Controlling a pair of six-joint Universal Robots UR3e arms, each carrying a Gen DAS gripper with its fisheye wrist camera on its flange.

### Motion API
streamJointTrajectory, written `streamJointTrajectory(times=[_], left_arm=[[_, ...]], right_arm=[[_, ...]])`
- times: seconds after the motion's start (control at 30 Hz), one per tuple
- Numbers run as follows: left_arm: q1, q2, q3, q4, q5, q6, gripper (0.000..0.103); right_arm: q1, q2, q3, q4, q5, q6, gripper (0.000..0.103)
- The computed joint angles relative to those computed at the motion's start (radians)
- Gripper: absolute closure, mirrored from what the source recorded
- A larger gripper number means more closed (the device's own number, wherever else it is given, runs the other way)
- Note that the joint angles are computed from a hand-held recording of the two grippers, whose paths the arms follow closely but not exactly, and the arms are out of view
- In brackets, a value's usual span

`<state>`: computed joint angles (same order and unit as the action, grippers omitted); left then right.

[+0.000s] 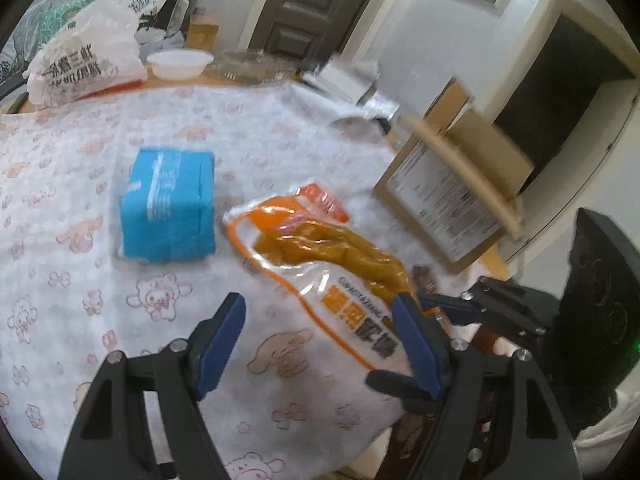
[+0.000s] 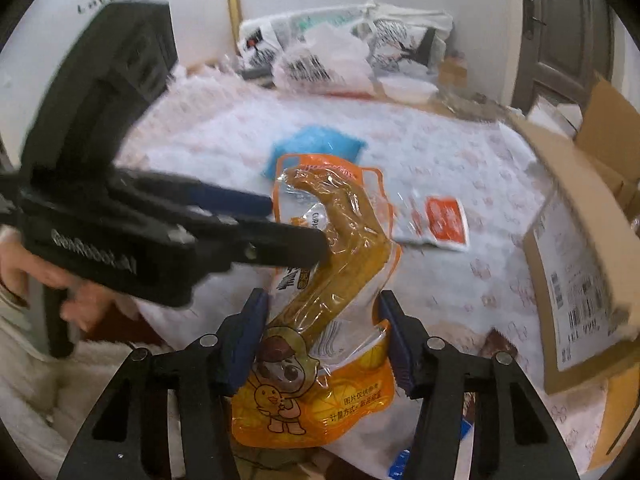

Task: Organize snacks
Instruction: 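Carry the orange bag into the box and open the right tool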

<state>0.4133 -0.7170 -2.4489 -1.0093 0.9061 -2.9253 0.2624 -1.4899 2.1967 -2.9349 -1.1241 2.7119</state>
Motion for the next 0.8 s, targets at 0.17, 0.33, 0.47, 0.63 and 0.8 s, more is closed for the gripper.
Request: streamJointTrajectory(times=[0.17,0.33,0.47,0.63,0.8], left_arm=[[0.148,0.137,0.141,-0.324,-0.162,0.136,0.031],[-0.093,-0.066,0.276,0.007,-0.017,-0.085,0.053],[-0.370,-0.319,0.463,0.246,0.212,-0.237,0.056],[-0.660,-0.674,0.816,0.314,0.442,-0.305,0.056],[-0.812,-1.005,1.187,0.255,0.546,-0.299,0.056]], right_arm=[[-0.026,-0.070,-0.042,0.060,0.115,0.002,0.052],[-0.067,-0.159,-0.078,0.094,0.194,-0.017,0.052],[-0.171,-0.265,-0.075,0.140,0.266,-0.063,0.051],[-0.401,-0.399,-0.080,0.302,0.411,-0.181,0.052],[-0.649,-0.417,-0.156,0.584,0.539,-0.381,0.051]])
